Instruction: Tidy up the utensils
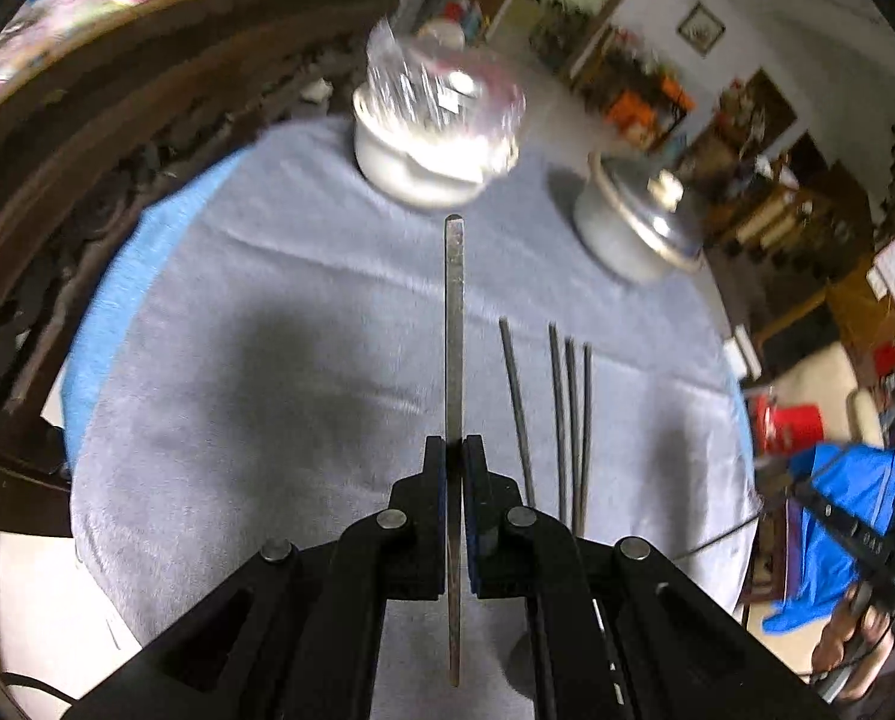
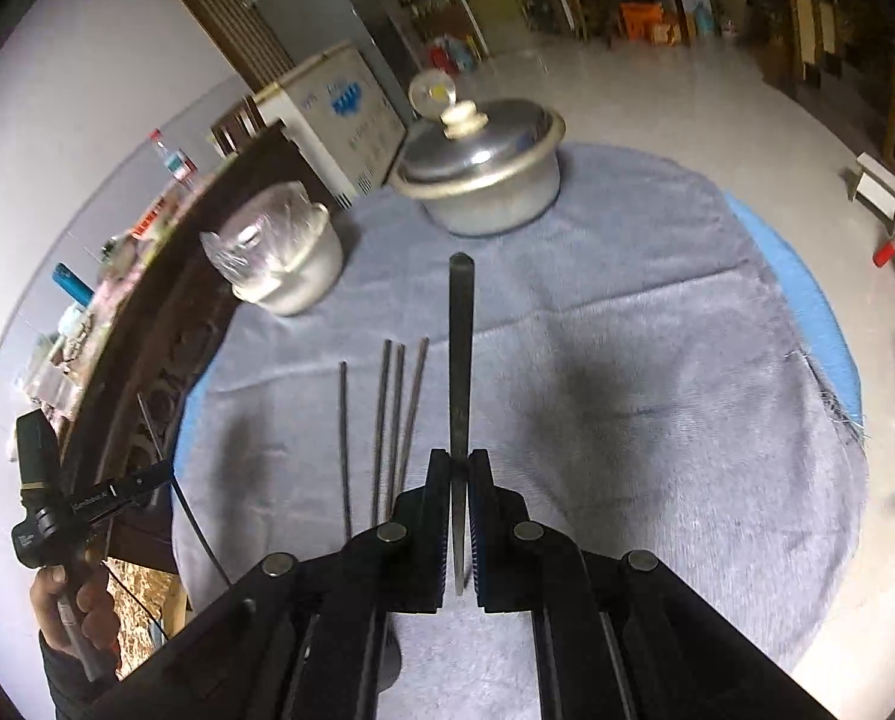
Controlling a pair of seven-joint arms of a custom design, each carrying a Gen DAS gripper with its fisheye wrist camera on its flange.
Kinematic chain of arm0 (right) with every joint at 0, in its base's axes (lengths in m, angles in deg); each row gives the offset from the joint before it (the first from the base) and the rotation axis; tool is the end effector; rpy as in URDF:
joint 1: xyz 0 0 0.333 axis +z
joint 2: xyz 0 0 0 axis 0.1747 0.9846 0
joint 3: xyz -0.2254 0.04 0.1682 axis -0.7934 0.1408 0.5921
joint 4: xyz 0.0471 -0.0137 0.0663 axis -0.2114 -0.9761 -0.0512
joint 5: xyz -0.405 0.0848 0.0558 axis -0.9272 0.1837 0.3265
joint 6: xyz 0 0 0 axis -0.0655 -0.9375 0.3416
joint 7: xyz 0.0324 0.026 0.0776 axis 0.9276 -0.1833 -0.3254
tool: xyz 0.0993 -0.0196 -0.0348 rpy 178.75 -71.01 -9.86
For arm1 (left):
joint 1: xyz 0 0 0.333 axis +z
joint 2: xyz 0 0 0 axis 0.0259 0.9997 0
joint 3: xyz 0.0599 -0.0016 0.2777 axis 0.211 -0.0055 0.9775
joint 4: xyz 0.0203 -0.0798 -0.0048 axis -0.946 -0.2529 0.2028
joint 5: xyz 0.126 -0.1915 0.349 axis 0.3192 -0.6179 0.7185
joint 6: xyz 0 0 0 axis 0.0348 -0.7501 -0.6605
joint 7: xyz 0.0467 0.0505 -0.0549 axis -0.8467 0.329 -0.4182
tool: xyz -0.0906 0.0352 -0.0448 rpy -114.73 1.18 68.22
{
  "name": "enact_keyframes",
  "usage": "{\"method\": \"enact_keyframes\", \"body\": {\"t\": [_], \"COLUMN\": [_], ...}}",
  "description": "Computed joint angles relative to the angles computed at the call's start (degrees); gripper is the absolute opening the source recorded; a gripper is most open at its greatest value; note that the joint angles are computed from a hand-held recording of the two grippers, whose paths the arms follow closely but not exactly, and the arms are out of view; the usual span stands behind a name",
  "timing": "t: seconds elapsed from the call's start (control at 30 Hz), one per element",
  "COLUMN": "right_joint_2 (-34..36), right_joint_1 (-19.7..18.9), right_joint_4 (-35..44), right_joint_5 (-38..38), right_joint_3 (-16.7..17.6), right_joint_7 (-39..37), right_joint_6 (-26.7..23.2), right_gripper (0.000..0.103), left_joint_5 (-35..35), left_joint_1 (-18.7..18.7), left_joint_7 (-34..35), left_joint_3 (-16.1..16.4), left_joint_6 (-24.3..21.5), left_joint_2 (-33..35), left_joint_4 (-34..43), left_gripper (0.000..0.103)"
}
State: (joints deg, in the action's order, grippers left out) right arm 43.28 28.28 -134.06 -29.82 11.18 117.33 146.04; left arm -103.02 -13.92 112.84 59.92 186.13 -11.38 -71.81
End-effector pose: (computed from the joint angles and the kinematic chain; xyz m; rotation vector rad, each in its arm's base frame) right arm 0.5220 0.2579 0.5639 -1.4379 1.9963 -0.2550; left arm 0.5510 -0.3054 0.5015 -2.0820 2.1019 -0.9741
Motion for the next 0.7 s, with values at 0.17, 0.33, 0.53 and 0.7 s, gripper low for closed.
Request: {"method": "enact_keyframes", "body": {"t": [0.17,0.33,0.53,0.7], "right_joint_2": [-4.56,-8.02,-10.75,-11.29], "right_joint_1": [-0.59,-0.67,-0.38,-0.14], "right_joint_4": [-2.67,-3.58,-3.94,-3.90], "right_joint_5": [-4.22,-6.74,-8.04,-8.98], "right_joint_3": [1.81,3.49,5.27,6.51], "right_joint_7": [4.33,6.04,6.97,7.45], "right_joint_6": [2.27,3.53,5.50,6.57], "right_gripper": [0.007,0.007,0.007,0.007], "left_joint_5": [-1.73,-9.38,-9.35,-0.95], "left_joint_1": [-0.32,-2.48,-3.93,-2.28], "left_joint_7": [-1.16,2.46,0.20,-8.73], "left_joint_3": [-0.03,0.95,0.68,-0.66], "left_joint_6": [8.04,14.50,24.18,28.04], "left_joint_2": [-3.14,-9.89,-13.61,-11.55], "left_joint_4": [-4.99,-11.29,-15.03,-14.90], "left_gripper": [0.005,0.005,0.005,0.005]}}
